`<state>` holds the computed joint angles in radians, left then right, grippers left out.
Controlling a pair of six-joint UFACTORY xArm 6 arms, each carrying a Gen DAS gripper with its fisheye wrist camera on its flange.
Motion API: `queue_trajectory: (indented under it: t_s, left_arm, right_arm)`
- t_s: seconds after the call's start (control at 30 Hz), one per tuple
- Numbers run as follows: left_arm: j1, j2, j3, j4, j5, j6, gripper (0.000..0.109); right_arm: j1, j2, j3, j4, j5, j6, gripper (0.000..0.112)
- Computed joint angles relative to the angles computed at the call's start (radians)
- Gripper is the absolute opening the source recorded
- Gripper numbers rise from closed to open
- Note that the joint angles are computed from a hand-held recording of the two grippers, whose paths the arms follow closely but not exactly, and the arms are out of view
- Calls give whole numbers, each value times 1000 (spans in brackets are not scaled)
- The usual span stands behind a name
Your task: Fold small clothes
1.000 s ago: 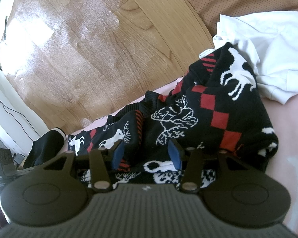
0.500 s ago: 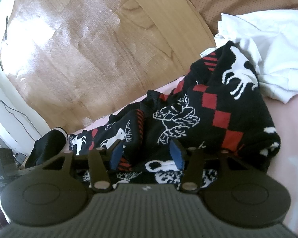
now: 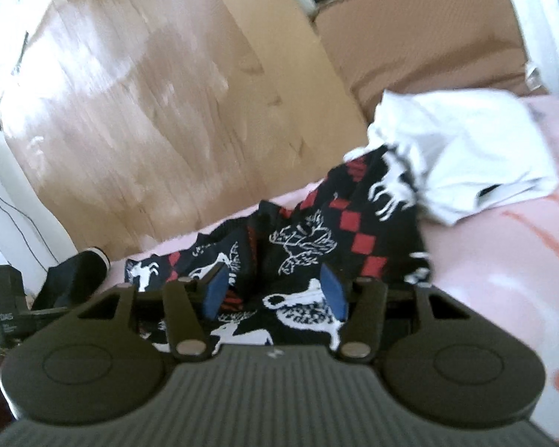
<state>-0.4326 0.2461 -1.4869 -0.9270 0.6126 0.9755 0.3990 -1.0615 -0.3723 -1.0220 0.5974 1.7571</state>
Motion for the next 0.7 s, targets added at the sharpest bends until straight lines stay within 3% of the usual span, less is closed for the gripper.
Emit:
queue_trajectory:
  t_s: [0.27, 0.4, 0.57, 0.7]
  left_arm:
    - [98, -243, 251, -57, 10, 49, 71]
    - [221, -392, 398, -112, 103, 88, 71]
    - [379, -538, 534, -106, 260, 79, 66]
    - [452, -641, 621, -104, 376, 65, 66]
  right_arm:
    - [375, -147, 17, -77, 423, 27, 57]
    - [544, -204, 37, -79, 563, 51, 54]
    - [890, -226, 40, -119, 825, 116, 38]
    - [1141, -219, 32, -122, 1045, 215, 37]
